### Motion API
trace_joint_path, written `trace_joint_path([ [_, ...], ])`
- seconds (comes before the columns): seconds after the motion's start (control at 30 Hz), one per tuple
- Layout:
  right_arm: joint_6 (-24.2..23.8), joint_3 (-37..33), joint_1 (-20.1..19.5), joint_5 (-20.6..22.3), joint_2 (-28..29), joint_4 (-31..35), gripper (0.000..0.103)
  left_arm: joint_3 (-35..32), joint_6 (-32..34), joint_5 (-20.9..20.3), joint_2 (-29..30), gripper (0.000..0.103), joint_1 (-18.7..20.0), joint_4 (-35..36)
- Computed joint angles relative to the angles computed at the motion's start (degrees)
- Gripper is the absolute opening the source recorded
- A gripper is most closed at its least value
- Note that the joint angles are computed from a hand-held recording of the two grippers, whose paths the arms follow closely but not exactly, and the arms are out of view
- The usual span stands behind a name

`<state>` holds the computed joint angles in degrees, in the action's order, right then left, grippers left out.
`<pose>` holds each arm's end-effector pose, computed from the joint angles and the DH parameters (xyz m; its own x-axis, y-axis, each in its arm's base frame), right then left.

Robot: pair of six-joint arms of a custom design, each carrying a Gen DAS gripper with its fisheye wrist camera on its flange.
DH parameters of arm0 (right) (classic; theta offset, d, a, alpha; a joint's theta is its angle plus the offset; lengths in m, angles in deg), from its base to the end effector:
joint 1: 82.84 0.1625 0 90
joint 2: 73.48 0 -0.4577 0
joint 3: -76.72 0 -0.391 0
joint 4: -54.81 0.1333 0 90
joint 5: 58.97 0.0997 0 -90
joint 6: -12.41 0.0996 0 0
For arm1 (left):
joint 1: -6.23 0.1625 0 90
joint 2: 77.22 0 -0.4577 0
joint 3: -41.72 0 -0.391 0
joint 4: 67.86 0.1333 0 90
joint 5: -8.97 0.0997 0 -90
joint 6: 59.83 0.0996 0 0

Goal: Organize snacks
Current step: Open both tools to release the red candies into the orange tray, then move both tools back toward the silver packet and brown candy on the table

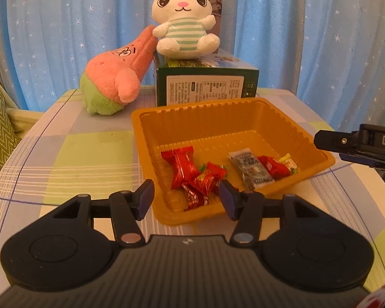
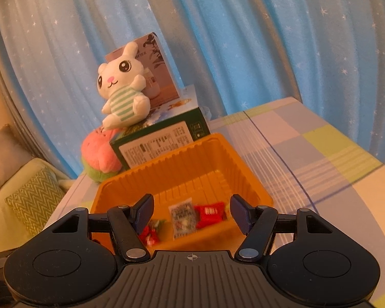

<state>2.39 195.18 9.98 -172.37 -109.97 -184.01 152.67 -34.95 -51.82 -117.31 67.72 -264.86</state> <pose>0.1205 -0.5406 0.1033 -0.9170 0.2464 0.3137 -0.1817 0.4423 -0.8783 -0.1314 -0.6230 0.0765 -0.6583 0.4471 -0.6057 0.7302 0.5749 -0.3692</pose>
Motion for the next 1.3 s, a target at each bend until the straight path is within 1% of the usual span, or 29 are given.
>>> trace_joint_path([
  [0.1, -0.6, 1.9, 0.5, -1.0, -0.2, -0.9, 0.066, 1.6, -0.7, 0.3, -0.8, 0.052, -0.2, -0.3],
  [0.33, -3.6, 6.3, 2.2, -2.8, 0.7, -5.7, 0.066, 7.1, -3.3, 0.4, -4.3, 0.052, -1.1, -1.7],
  [0.6, -4.4, 11.9, 4.5, -4.0, 2.2, -11.6, 0.066, 15.5, -4.4, -1.3, -9.7, 0.053, -1.6, -4.2],
  [0.77, -3.9, 15.1, 6.7, -5.4, 4.9, -14.8, 0.066, 21.0, -4.3, -1.9, -12.6, 0.052, -1.1, -6.7],
  [0.97, -3.3, 17.2, 9.8, -7.7, 10.5, -17.8, 0.066, 25.5, -3.9, -0.1, -15.3, 0.053, -0.4, -8.1],
  [1.07, -3.4, 17.6, 11.1, -7.7, 12.9, -17.1, 0.066, 26.9, -4.0, 0.5, -16.9, 0.053, 0.3, -7.7],
  [1.13, -4.9, 17.5, 11.8, -7.2, 14.1, -15.9, 0.066, 27.7, -3.8, 0.0, -18.1, 0.055, 1.0, -7.0],
  [1.2, -8.2, 17.2, 12.1, -6.1, 14.7, -13.3, 0.066, 28.5, -3.8, -0.2, -19.1, 0.058, 1.4, -6.8],
  [1.27, -11.8, 16.5, 12.4, -6.2, 15.7, -12.0, 0.066, 29.2, -3.9, -0.4, -19.9, 0.062, 1.8, -6.7],
  [1.3, -12.8, 16.3, 12.5, -6.2, 16.0, -11.4, 0.066, 29.5, -3.9, -0.5, -20.2, 0.062, 1.9, -6.6],
])
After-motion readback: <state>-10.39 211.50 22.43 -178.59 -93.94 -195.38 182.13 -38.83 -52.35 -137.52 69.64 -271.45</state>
